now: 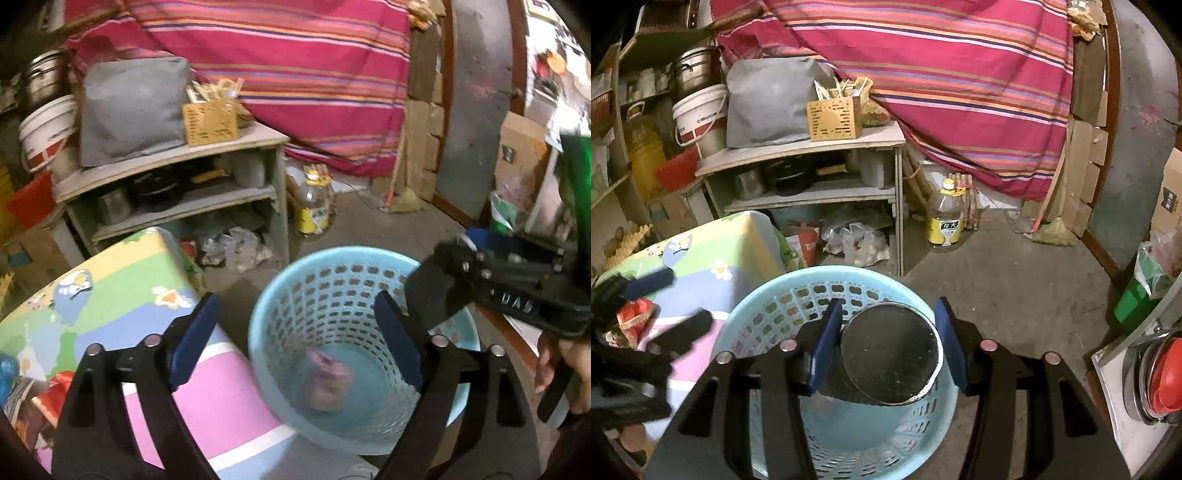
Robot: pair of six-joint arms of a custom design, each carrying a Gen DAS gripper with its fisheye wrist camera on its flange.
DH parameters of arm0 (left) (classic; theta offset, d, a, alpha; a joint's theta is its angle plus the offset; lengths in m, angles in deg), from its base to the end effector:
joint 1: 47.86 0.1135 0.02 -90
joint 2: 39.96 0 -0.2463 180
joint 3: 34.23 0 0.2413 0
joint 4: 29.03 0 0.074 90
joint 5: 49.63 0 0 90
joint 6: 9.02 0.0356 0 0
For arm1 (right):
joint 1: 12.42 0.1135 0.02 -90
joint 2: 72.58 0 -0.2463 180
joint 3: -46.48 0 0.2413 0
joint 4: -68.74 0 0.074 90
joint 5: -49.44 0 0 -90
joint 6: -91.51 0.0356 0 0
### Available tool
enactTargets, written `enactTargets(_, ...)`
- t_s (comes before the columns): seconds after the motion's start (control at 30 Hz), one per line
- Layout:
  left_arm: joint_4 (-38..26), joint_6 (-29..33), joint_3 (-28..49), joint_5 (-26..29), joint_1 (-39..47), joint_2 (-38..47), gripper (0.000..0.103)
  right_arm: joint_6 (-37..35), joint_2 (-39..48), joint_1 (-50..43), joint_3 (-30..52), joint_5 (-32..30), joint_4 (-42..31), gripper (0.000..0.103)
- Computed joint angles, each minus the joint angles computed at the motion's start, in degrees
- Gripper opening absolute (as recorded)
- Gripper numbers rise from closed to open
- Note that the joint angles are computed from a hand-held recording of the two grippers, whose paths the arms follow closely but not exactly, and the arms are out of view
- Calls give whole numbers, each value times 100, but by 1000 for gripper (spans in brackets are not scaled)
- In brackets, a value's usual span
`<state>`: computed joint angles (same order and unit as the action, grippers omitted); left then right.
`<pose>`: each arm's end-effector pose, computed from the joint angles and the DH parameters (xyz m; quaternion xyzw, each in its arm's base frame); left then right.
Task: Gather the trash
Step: 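Move both grippers back over the table toward the orange snack bag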
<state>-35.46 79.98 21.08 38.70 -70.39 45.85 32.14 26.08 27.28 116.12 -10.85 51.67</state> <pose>0.2752 -0.1130 0.1708 0.1607 0.8800 -0.0783 0.4400 0.2735 0.2042 0.1643 0.0247 0.9013 0.0137 0.4324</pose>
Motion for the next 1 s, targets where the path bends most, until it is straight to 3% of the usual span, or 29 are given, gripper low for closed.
enactTargets(0.1,45,-77,-177,-66,181,-264,90,8,142,-43,72,-108,47,53)
enactTargets(0.2,51,-46,-193,-133,292,-319,92,211,282,52,127,158,110,85)
enactTargets(0.5,-160,21,-356,21,611,-759,93,560,180,279,44,426,-128,87)
enactTargets(0.7,-704,188,-887,3,1000,-2032,98,935,-163,1010,-40,1142,-322,94)
enactTargets(0.9,-1661,927,-1526,710,2583,-3780,98,1305,237,1990,757,1877,-821,97)
enactTargets(1.0,-2034,1688,-1805,1493,4173,-4463,98,1376,766,2432,1506,1999,-1002,97)
